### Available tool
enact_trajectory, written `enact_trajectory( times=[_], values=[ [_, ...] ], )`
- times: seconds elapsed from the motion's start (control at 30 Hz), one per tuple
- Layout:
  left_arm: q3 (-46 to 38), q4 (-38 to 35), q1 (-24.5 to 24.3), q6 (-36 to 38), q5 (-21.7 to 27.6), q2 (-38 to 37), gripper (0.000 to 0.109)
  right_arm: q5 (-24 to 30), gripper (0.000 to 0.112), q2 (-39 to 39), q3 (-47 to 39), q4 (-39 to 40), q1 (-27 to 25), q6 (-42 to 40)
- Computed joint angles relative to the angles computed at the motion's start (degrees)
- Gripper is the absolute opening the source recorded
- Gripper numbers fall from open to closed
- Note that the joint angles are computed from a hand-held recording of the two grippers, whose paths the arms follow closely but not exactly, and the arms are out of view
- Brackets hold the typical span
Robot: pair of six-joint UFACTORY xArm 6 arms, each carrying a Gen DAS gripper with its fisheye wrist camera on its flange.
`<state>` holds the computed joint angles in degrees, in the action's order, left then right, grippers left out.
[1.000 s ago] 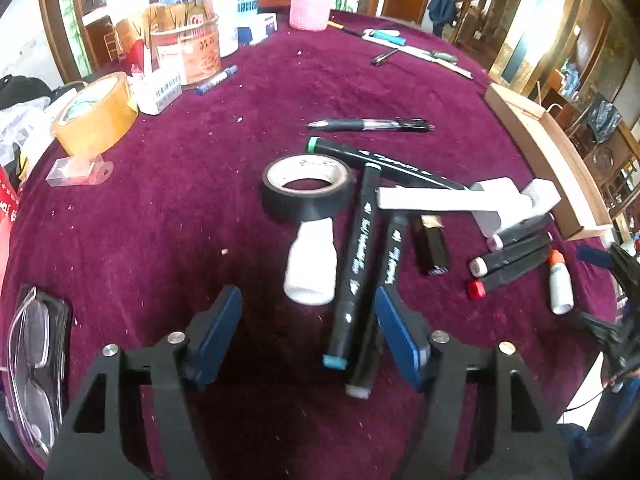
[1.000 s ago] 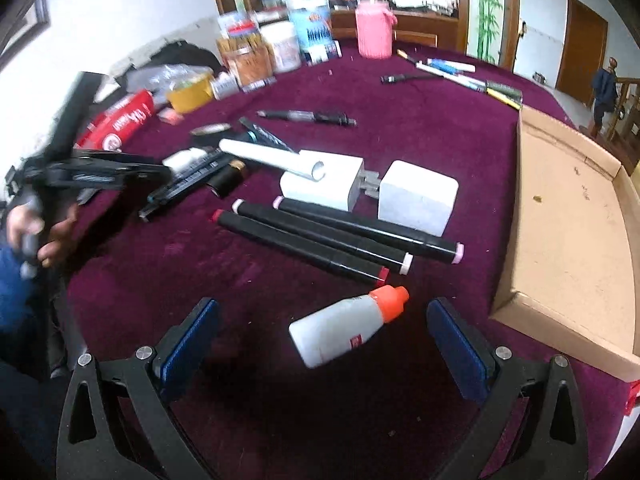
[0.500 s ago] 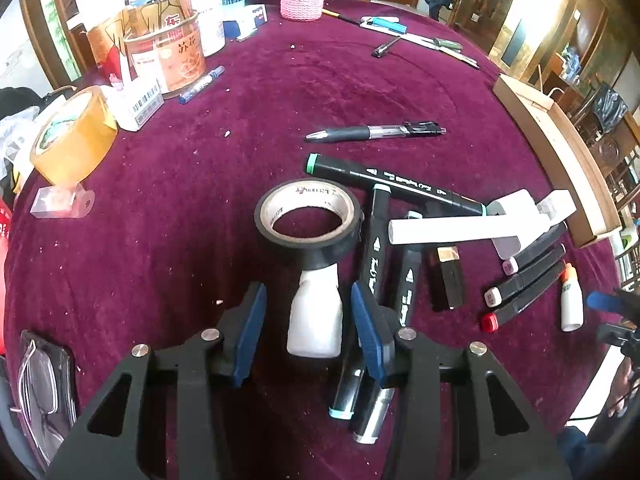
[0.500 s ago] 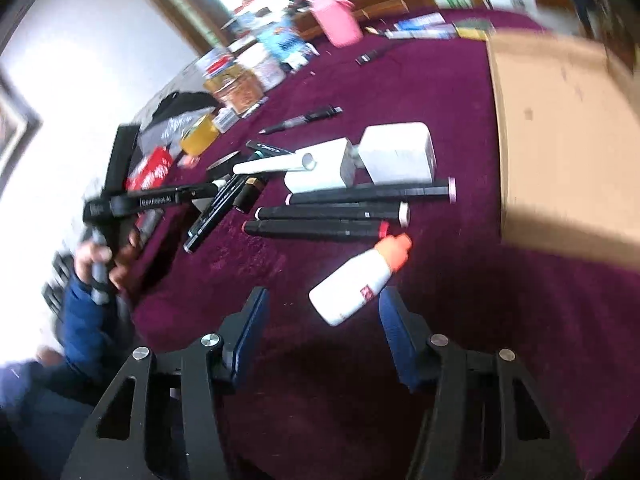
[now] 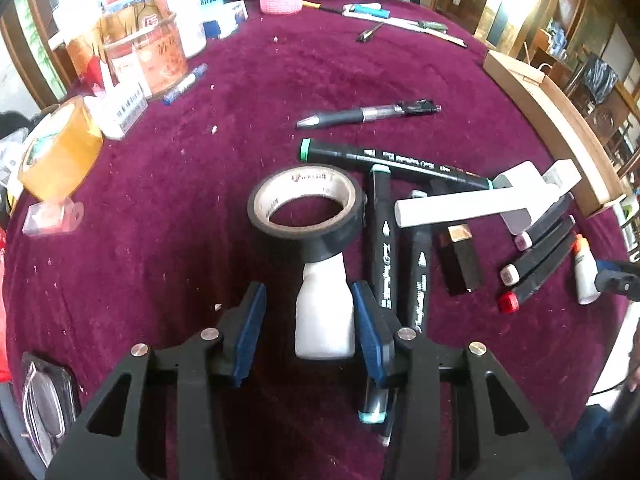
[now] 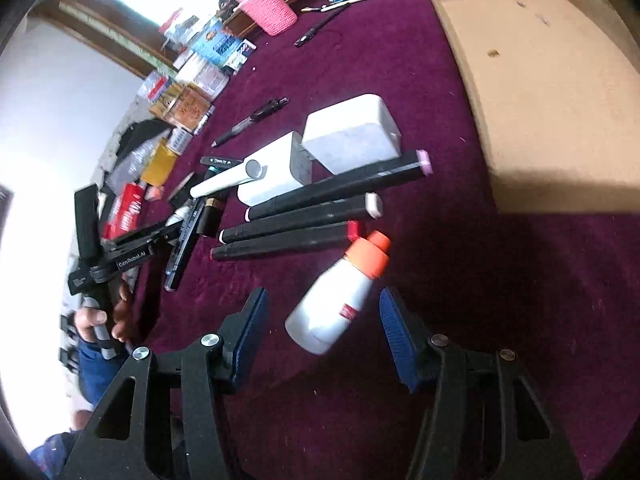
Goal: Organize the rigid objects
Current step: 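Grasp the small white bottle with left tool while right tool grasps orange-capped bottle, then carry both held bottles over to the cardboard tray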
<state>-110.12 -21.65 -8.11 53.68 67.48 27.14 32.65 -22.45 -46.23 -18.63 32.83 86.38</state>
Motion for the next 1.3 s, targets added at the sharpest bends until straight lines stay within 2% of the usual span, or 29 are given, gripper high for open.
enact_trajectory(
  times=[0.1,0.13,0.17,0.2,0.23,0.33,0.4,0.5,0.6,0.67,0.87,1.1,1.3],
  values=[
    [0.6,0.4,-0.5,-0.5,-1.1,-0.2,0.042,6.8,0.052,4.0,-5.5,-2.3,1.1,-1.5],
    [1.2,0.4,-0.6,-0.6,-1.9,-0.6,0.043,9.2,0.045,5.4,-7.5,-3.1,1.7,-2.5],
    [1.7,0.5,-0.7,-0.7,-2.4,-0.8,0.041,11.0,0.034,6.3,-8.6,-3.9,2.3,-3.6],
    [3.2,0.6,-0.8,-0.4,-3.6,-1.7,0.037,11.2,0.032,6.9,-9.2,-3.5,2.7,-5.5],
    [4.3,0.5,-0.7,0.1,-4.3,-2.5,0.025,10.5,0.028,6.9,-8.9,-3.0,2.9,-6.4],
    [9.0,1.1,-0.6,0.9,-7.4,-5.6,0.025,14.0,0.027,7.1,-10.0,-5.4,4.4,-6.2],
    [10.6,0.5,-0.2,2.0,-7.6,-6.7,0.025,14.1,0.027,6.3,-9.2,-5.4,4.5,-6.1],
    [11.6,0.2,-0.1,2.5,-8.3,-7.2,0.025,15.2,0.027,6.5,-9.8,-4.9,4.7,-7.5],
    [10.8,0.1,-0.2,1.4,-8.1,-6.6,0.026,18.2,0.027,9.1,-12.8,-4.8,5.4,-9.4],
    [12.5,0.4,-0.6,2.3,-9.7,-7.6,0.026,21.0,0.027,10.5,-14.6,-6.4,6.6,-9.7],
    [14.6,-1.9,0.3,1.5,-10.6,-8.8,0.025,18.8,0.024,8.6,-12.4,-8.4,6.9,-7.9],
    [15.7,-9.1,3.0,3.7,-5.9,-11.9,0.024,16.4,0.024,5.8,-10.4,-10.8,7.1,-5.6],
    [17.6,-11.8,2.4,5.7,-4.1,-15.1,0.024,15.4,0.024,4.5,-9.4,-12.9,7.3,-3.7]
  ],
)
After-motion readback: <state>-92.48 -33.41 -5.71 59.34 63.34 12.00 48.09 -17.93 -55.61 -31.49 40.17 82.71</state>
